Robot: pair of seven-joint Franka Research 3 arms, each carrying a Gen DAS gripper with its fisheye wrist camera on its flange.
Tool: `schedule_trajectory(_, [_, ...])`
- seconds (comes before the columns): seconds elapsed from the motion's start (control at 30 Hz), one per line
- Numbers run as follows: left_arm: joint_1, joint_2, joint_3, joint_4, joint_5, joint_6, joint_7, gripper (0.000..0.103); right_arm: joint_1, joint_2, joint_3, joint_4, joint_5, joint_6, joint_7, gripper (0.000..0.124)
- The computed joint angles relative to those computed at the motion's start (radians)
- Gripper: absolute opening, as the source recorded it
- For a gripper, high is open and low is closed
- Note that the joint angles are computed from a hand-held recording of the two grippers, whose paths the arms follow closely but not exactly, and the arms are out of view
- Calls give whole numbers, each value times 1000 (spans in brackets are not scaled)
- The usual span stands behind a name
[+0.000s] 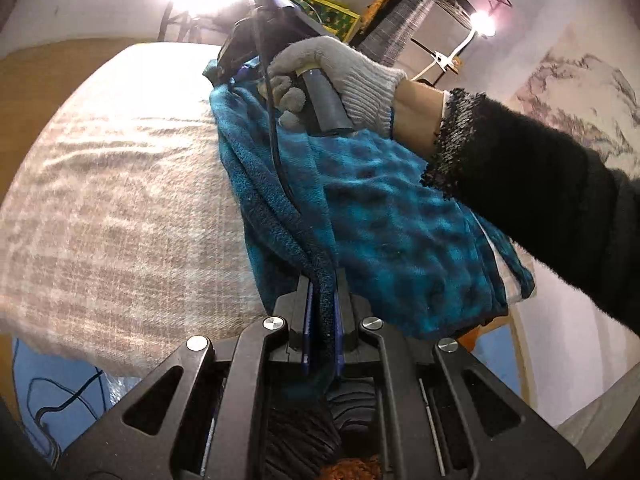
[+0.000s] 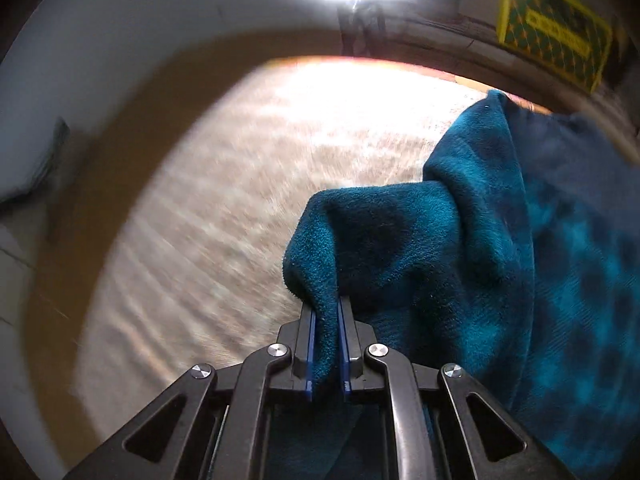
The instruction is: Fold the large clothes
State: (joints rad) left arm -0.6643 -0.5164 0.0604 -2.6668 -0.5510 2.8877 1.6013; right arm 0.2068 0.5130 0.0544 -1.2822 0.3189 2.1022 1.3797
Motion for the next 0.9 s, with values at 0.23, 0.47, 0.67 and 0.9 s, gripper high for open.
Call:
schedule_trajectory(0.23, [9,36,-61,45,67,-14,-12,6,-196,-109,68,-158,453,63,-192,7])
schedule_trajectory(0.47, [-20,130,-91,126,57,-51,50,6,-301,-180,34,-317,805,59,-315,7])
schedule_trajectory(0.67, [15,206,-160,184,39,-86,86,6,-306,-213,-22,-406,818,88,-297,7])
schedule_trajectory(0.9, [55,289,-220,243,2,-102,123,6,-276,-189,-61,-382,608,122,-157,8])
